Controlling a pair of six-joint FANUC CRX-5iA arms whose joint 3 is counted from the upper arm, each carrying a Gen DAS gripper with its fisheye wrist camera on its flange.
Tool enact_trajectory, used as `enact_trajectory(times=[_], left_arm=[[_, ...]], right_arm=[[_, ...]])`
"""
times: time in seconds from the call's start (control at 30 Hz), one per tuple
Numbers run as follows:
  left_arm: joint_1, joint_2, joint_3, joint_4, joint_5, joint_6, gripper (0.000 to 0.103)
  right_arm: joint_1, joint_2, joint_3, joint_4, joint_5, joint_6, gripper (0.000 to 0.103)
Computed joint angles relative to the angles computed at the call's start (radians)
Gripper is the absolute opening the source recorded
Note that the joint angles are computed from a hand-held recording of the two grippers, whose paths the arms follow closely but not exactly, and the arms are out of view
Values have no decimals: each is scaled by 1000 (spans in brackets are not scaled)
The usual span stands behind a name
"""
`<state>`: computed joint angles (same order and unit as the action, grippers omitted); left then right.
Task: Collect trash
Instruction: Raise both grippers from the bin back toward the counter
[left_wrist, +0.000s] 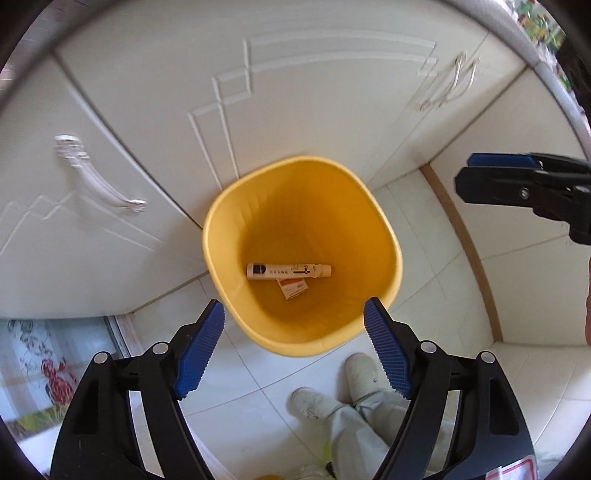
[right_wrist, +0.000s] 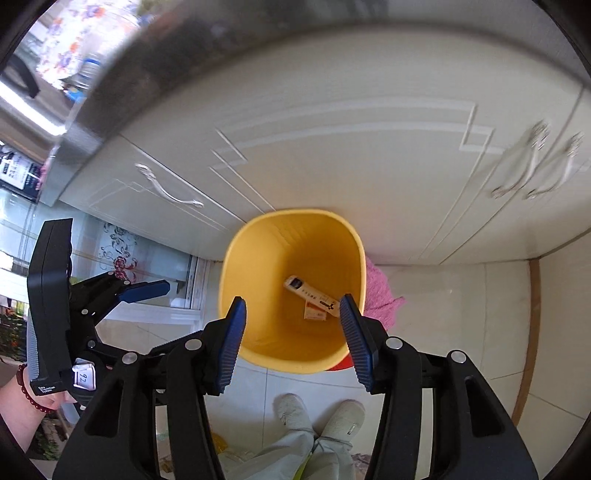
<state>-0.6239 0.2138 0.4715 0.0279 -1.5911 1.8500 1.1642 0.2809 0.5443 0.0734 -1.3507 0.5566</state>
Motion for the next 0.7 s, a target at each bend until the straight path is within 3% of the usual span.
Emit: enact_trajectory(times=[0.23,0.53,0.6,0.7], left_arm=[[-32,-30,121,-65,-77,131,78],[-73,27,415,-201,-218,260,78],[-75,29,442,-218,-221,283,78],[-57,78,554,-245,-257,259,79]], right_arm=[[63,-15,89,130,-74,-10,54],[83,-7,233,251,-94,43,54],[77,17,283,271,-98,59,61],[64,67,377,294,-112,99,64]])
